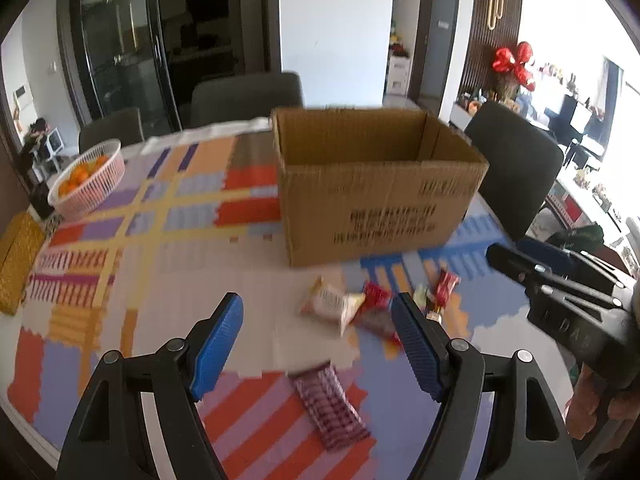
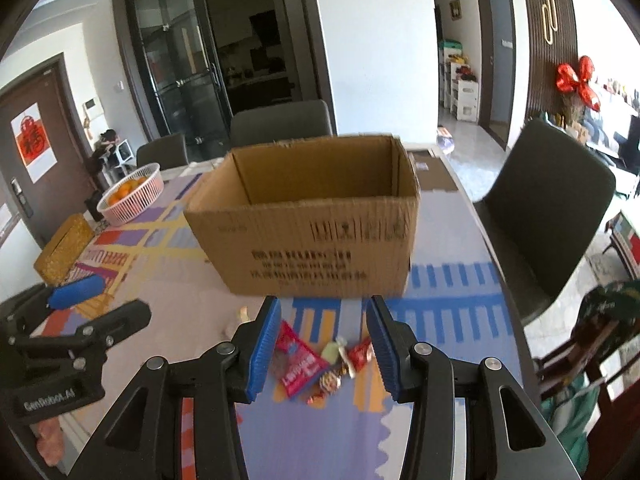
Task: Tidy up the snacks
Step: 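Move both grippers back down toward the remaining snacks on the table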
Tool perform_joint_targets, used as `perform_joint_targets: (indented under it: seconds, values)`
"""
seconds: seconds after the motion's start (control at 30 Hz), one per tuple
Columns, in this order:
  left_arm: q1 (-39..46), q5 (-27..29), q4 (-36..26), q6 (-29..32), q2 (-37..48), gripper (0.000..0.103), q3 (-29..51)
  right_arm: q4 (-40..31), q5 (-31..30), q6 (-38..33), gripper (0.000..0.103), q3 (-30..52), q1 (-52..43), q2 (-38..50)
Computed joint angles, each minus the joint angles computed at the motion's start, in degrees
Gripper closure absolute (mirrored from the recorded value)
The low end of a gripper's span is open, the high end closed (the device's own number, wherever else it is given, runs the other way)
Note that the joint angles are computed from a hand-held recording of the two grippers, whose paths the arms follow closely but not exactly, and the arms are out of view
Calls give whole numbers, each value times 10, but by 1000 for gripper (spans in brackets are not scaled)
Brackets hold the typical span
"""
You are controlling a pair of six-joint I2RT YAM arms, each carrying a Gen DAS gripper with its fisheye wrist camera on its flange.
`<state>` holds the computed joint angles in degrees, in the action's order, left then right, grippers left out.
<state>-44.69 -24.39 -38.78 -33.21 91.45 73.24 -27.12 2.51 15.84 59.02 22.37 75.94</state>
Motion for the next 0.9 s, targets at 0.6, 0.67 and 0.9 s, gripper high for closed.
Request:
perform_joint_targets:
  seconds: [0.6, 0.67, 0.9]
  values:
    - [-15, 44, 40, -51, 52, 28, -99, 27, 4, 41, 57, -107, 21, 26]
    - [-10, 58, 49, -54, 58, 28, -110, 30, 1, 44, 57, -112, 23, 34]
    - [2, 89, 73, -63, 87, 30, -119, 44, -9, 49, 57, -119, 29, 66]
